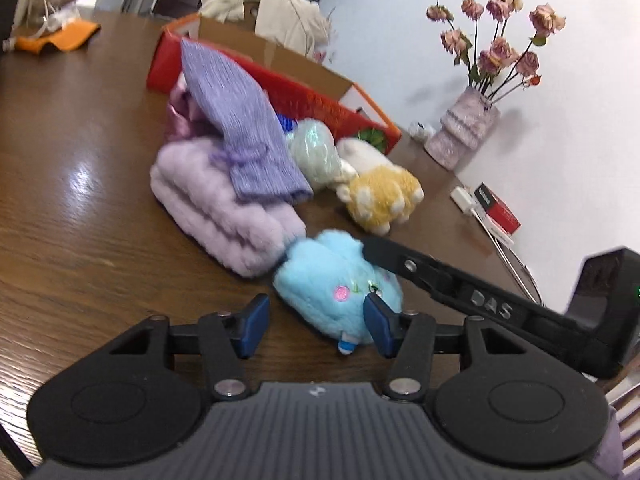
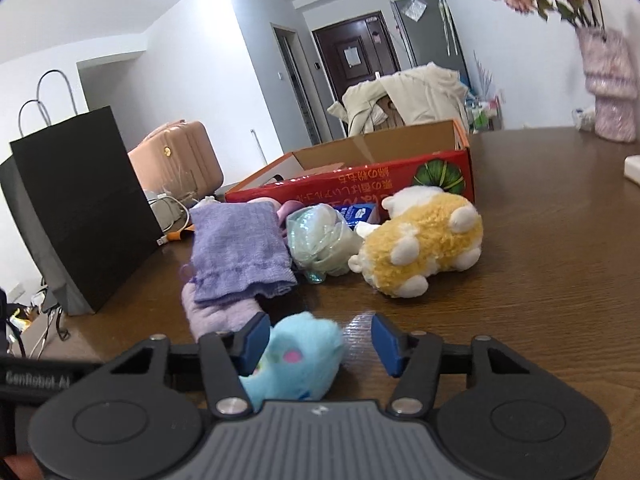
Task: Organize soft objects
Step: 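Grasp the light-blue plush toy with the right gripper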
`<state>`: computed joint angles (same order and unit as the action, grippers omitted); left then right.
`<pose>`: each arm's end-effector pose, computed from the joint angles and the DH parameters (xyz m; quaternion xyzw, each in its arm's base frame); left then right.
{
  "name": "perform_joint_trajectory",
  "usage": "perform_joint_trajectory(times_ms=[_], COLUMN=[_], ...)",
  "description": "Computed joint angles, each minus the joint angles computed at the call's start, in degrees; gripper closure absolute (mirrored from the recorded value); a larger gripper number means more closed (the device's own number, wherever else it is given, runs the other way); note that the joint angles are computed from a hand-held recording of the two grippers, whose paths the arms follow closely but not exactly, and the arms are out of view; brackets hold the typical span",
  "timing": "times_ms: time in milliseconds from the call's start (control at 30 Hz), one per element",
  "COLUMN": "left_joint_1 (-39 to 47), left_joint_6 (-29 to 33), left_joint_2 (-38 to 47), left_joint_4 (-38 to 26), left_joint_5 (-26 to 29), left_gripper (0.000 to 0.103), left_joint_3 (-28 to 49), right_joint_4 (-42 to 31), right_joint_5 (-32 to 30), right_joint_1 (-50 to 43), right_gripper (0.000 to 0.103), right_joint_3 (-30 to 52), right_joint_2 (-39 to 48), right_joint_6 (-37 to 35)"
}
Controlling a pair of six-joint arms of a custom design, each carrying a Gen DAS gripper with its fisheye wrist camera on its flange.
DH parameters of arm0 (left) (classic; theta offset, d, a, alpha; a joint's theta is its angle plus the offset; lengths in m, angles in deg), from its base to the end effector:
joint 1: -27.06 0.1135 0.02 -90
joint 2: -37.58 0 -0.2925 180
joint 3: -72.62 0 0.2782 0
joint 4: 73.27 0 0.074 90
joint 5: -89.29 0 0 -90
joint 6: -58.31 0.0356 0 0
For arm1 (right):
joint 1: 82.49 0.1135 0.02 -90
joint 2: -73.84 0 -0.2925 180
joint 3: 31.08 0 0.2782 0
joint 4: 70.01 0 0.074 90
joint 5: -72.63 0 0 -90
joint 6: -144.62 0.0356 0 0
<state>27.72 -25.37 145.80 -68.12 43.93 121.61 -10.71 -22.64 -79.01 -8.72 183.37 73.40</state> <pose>0.3123 -0.0214 0.0719 0.1604 0.8731 -0.3432 0.3067 0.2277 0.0171 0.0601 0.0904 0.8512 0.1381 0.4982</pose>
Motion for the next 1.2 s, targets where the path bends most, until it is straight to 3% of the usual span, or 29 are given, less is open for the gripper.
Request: perform_joint_trajectory(times_ms=[100,200,367,533,633,767,833,933,1100,1200], left_joint_1=[-0.53,0.04,0.44,-0.74,-0.65,0.76,1.77,0.25,-1.34,-1.61], left_joint_6=[-0.23,-0.23,-3.29,-3.77,-4.44,-0.38,2.48,4.38,3.05,2.12], left_joint_2=[0.36,0.76,0.86,-0.09,-0.15,-1.55,-1.86,-2.74,-0.95,-0.74], left_joint_4=[-0.03,-1.00,1.74,4.64,4.55,0.27,-2.39,-2.47,-3.26,-2.30], left_joint_5=[0.51,1.28,-0.46,-2.96,-3.05,-0.23,3.69,3.57,1.78,1.69], left_gripper=[0.055,0.059,0.064,0.064,0.064,0.062,0.056,0.055,0.066,0.069], left_joint_3=[0.52,1.70,1.46,0.13,0.23,0.66,1.03,0.15,1.64,1.78], right_joint_4=[-0.99,2.36,7.62,6.77,7.37,0.26,1.14,1.04,1.35,2.36], right_joint_5=[-3.50,-5.82,-4.26,1.88,-0.12,-3.58,-7.07,-8.69,-12.57,-14.08], right_joint_1=[-1.73,-2.29,-1.43,2.59,0.74,-2.42,-4.36,-5.09,-6.21,-6.69], right_gripper=[0.058,0.072,0.075,0.074,0.069,0.056,0.056,0.057,0.059,0.065], right_joint_3=[1.77,1.08,-3.13,-6.94,-7.16,-5.12,-4.63,-2.79,-0.81,-0.77], right_joint_2=[1.50,3.30,3.60,-1.38,-1.88,-5.32,-4.05,-1.49,2.00,2.97], right_joint_6=[0.25,0.68,3.51,4.37,2.91,-1.52,-2.55,-2.41,-0.18,1.07])
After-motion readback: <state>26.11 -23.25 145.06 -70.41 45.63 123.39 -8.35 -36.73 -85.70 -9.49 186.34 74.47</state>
